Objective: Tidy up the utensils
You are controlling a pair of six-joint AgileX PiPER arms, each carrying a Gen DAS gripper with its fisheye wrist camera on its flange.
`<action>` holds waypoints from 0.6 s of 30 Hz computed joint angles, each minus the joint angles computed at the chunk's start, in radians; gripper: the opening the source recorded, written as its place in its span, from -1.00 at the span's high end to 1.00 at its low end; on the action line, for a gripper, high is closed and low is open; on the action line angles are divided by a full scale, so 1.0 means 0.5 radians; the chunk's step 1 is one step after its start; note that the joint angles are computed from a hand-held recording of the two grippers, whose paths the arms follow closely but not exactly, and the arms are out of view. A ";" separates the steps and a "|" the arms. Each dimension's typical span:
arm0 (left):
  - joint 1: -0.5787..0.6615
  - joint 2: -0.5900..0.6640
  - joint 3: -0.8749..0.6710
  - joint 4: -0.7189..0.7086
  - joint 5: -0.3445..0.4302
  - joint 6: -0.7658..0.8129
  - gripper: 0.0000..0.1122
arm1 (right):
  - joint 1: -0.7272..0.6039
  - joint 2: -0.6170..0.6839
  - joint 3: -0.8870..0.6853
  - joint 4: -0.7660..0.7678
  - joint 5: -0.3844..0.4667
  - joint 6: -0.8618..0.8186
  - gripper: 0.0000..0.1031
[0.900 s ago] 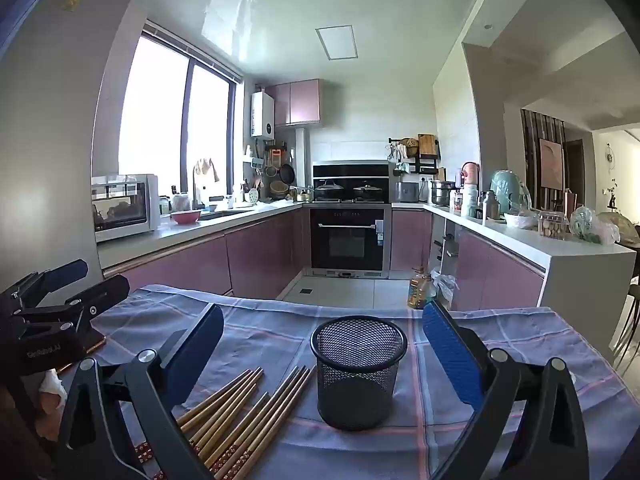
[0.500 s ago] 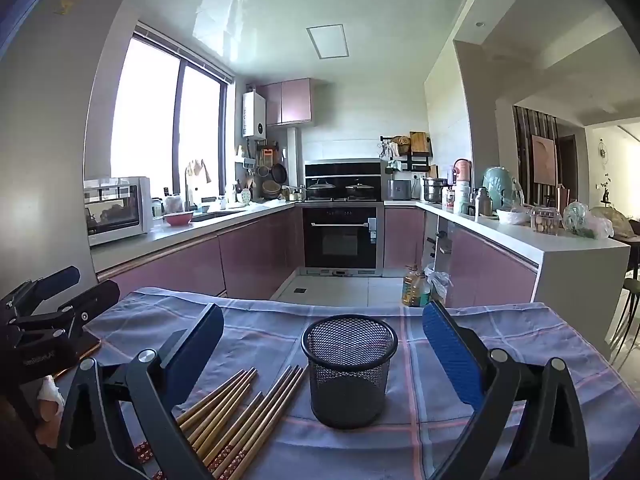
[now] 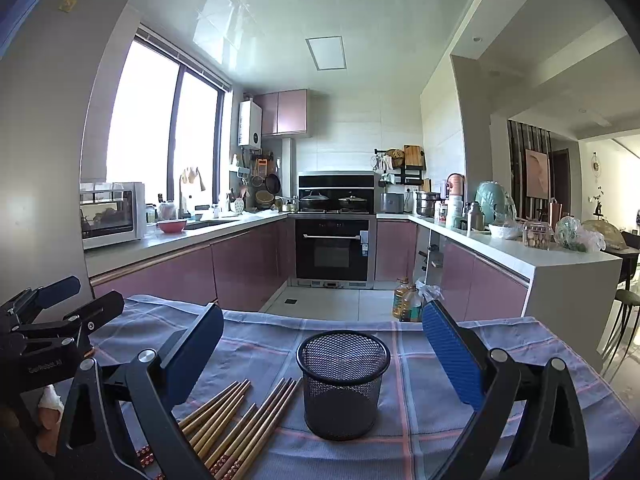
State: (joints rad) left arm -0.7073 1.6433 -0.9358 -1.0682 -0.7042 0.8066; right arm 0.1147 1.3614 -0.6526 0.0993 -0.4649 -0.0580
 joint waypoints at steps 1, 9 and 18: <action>0.005 0.005 -0.012 -0.007 0.007 0.007 -0.73 | 0.010 -0.004 0.002 0.025 -0.002 -0.023 -0.87; 0.009 0.019 -0.022 -0.001 0.013 -0.012 -0.73 | 0.035 -0.006 0.026 0.084 -0.045 -0.072 -0.87; 0.020 0.027 -0.030 0.007 0.029 -0.023 -0.73 | 0.047 -0.018 0.052 0.109 -0.064 -0.090 -0.87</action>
